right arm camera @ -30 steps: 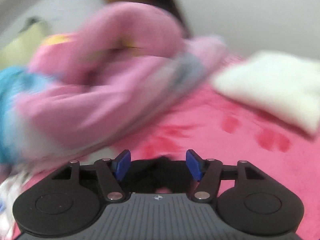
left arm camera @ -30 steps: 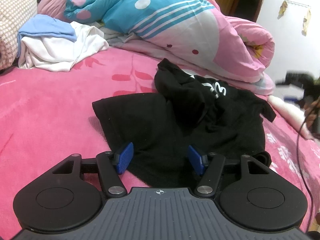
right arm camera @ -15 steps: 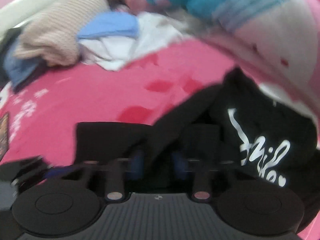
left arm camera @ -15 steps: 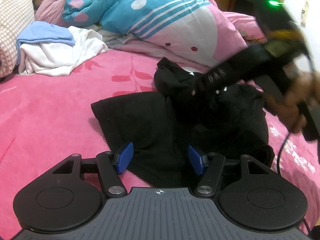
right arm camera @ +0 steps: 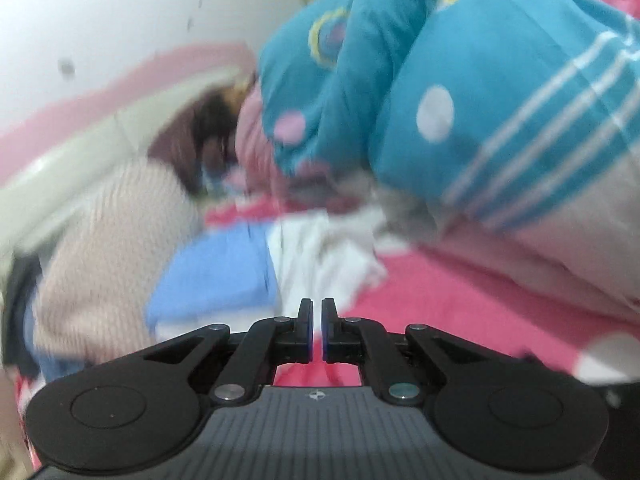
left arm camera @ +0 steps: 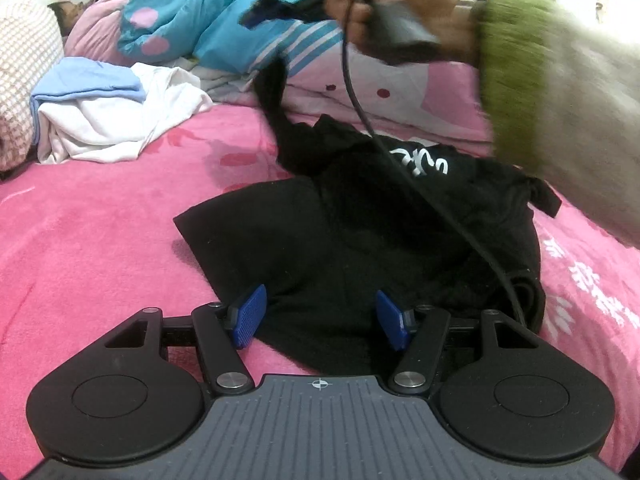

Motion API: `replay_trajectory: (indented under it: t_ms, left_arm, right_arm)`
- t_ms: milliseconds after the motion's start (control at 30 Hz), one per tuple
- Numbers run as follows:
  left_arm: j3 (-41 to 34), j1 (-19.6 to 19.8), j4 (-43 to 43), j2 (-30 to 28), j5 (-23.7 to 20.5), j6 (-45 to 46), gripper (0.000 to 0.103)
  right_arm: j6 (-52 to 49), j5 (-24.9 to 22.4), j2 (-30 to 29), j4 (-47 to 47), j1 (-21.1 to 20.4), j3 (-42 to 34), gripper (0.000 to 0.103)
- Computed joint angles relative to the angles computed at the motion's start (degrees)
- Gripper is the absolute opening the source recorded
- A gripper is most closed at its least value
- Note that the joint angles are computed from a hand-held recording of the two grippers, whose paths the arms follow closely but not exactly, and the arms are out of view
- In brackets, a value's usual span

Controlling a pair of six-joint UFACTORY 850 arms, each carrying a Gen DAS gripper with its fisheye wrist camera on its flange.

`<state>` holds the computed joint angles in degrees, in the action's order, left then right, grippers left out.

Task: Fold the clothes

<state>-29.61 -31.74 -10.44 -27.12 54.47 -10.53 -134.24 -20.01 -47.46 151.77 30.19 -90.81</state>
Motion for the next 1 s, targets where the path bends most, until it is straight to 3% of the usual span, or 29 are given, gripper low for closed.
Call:
replay_trajectory:
  t_ms: [133,200,267,367,433,533,700,833,1000]
  left_arm:
    - [-0.1,-0.16,-0.36,-0.17,0.13,0.46,0.061]
    - [-0.13,0.04,0.03,-0.23,0.18,0.22,0.061]
    - [0.01,0.47,1.01,-0.07,0.16,-0.76,0.061]
    - [0.48,1.31,3.03,0.33,0.66,-3.05,0.061]
    - [1.11,2.24,5.1,0.71,1.91,-5.54,0.061]
    - [2.32,3.76,7.59,1.3,5.07,-9.34,0.061]
    - [4.19,5.62,8.15,2.14,11.14,-13.85,0.061]
    - [1.5,8.07,8.07,2.38,5.31,-17.37,0.063]
    - [-4.27,9.35,4.33,-0.52,-4.97,-17.16,0.063]
  right_arm:
    - [7.9,-0.42,-4.62,-2.95,-0.93,-6.25,0.006]
    - [18.62,0.67,-5.1,-10.14,-1.65,-6.91,0.007]
    - [22.21,-0.44,-2.9,-12.65,-2.41,-3.25,0.007]
    - [16.89,-5.9,5.58,-8.43,-3.85,9.64,0.016]
    - [14.28,-10.71,13.0,-4.98,-5.11,20.05,0.031]
    - [14.22,-19.22,24.98,0.4,-7.59,36.64,0.043]
    - [28.03,-28.52,39.41,1.34,-11.43,58.28,0.045]
    - [34.61,-27.85,40.57,0.95,-9.85,65.67,0.046]
    - [41.07,-31.66,29.65,-1.0,-7.15,64.2,0.047]
